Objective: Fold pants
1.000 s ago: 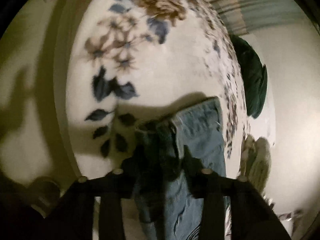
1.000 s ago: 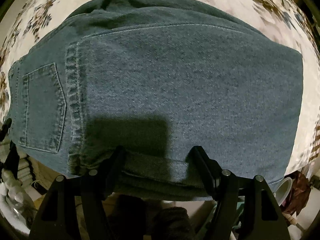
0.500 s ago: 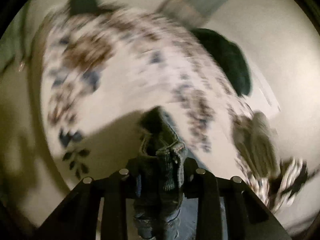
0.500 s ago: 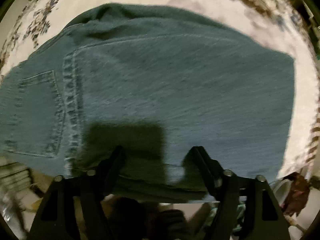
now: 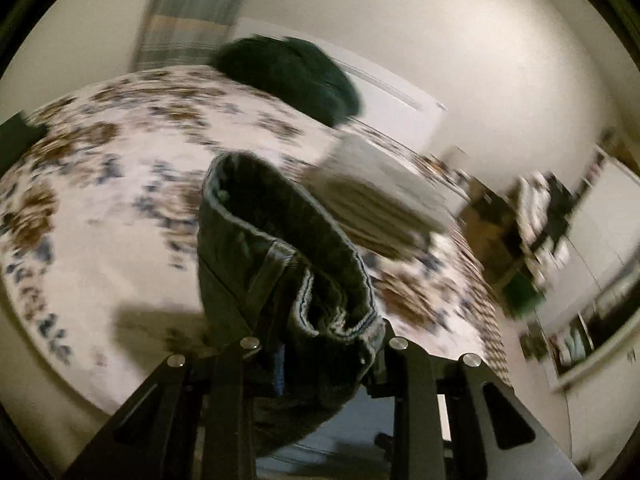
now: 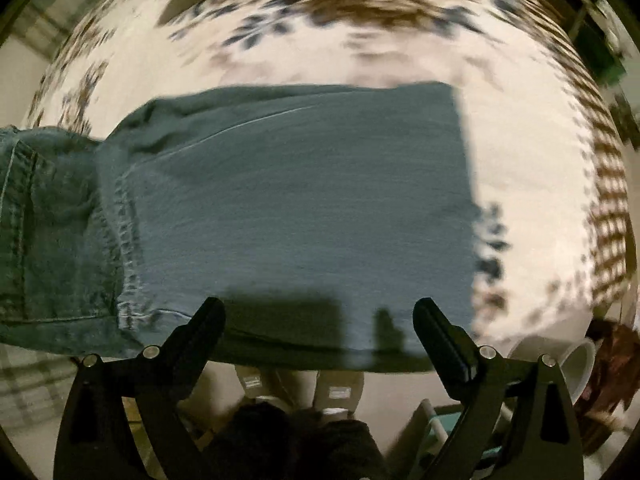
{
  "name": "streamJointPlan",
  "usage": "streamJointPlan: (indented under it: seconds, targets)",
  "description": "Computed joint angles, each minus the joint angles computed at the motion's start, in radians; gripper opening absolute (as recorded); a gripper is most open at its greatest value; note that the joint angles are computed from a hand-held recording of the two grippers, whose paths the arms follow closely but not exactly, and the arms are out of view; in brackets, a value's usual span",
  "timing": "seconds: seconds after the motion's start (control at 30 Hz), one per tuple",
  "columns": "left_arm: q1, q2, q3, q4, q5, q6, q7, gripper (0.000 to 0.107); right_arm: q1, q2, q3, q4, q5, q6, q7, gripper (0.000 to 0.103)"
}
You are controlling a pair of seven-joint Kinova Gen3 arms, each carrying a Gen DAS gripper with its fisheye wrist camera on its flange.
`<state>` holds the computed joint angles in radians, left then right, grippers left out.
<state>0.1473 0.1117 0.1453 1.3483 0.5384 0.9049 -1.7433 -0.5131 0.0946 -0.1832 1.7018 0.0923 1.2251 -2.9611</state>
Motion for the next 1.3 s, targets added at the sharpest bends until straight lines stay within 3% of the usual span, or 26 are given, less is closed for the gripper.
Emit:
streamJointPlan:
  seconds: [0.1,0.27,0.37,0.43,0.5,0.57,0.67,0.73,0.77,0.87,0.93,1.07,1.2,1.3]
  targets:
    - [0.062,0.008,0.044,-0.002,0.007,0.009,-0.019,0.023,0.023,-0.111,-0.019,0.107,0.000,-0.001,-0.078,0.097]
    - [0.242,0.077,0.029,-0.019,-0.038,0.017,0.007,0.023,0.237,-0.292,-0.154,0.251,-0.064,0.049,-0.146,0.097]
    - [0.319,0.133,0.061,-0.027,-0.119,0.013,0.054,0.023,0.376,-0.403,-0.185,0.327,-0.125,0.078,-0.094,0.097]
    - [0.398,0.171,0.028,-0.049,-0.169,0.030,0.077,0.023,0.465,-0.468,-0.204,0.362,-0.161,0.100,-0.036,0.097]
    - [0.470,0.228,-0.001,-0.116,-0.243,0.099,0.139,0.024,0.515,-0.539,-0.173,0.411,-0.180,0.120,0.034,0.097]
    - [0.500,0.295,0.021,-0.189,-0.325,0.180,0.209,0.027,0.586,-0.583,-0.160,0.434,-0.198,0.128,0.112,0.097]
    - [0.469,0.360,0.121,-0.300,-0.404,0.302,0.279,0.045,0.653,-0.672,-0.091,0.463,-0.220,0.135,0.225,0.097]
    - [0.444,0.367,0.146,-0.343,-0.388,0.353,0.274,0.079,0.704,-0.698,-0.036,0.469,-0.246,0.105,0.306,0.097]
    - [0.442,0.351,0.131,-0.353,-0.379,0.364,0.264,0.086,0.716,-0.708,0.001,0.476,-0.270,0.071,0.346,0.097]
    - [0.425,0.307,0.081,-0.339,-0.351,0.381,0.245,0.090,0.677,-0.730,0.131,0.500,-0.337,-0.051,0.468,0.097]
    - [0.426,0.308,0.034,-0.368,-0.394,0.426,0.271,0.090,0.621,-0.697,0.186,0.501,-0.373,-0.132,0.549,0.099]
    - [0.467,0.317,-0.107,-0.354,-0.535,0.451,0.292,0.090,0.448,-0.526,0.299,0.473,-0.445,-0.295,0.712,0.101]
    - [0.426,0.373,-0.138,-0.344,-0.619,0.463,0.303,0.090,0.263,-0.351,0.461,0.492,-0.534,-0.444,0.874,0.101]
    - [0.397,0.386,-0.145,-0.321,-0.629,0.438,0.295,0.090,0.163,-0.234,0.600,0.491,-0.643,-0.447,0.993,0.100]
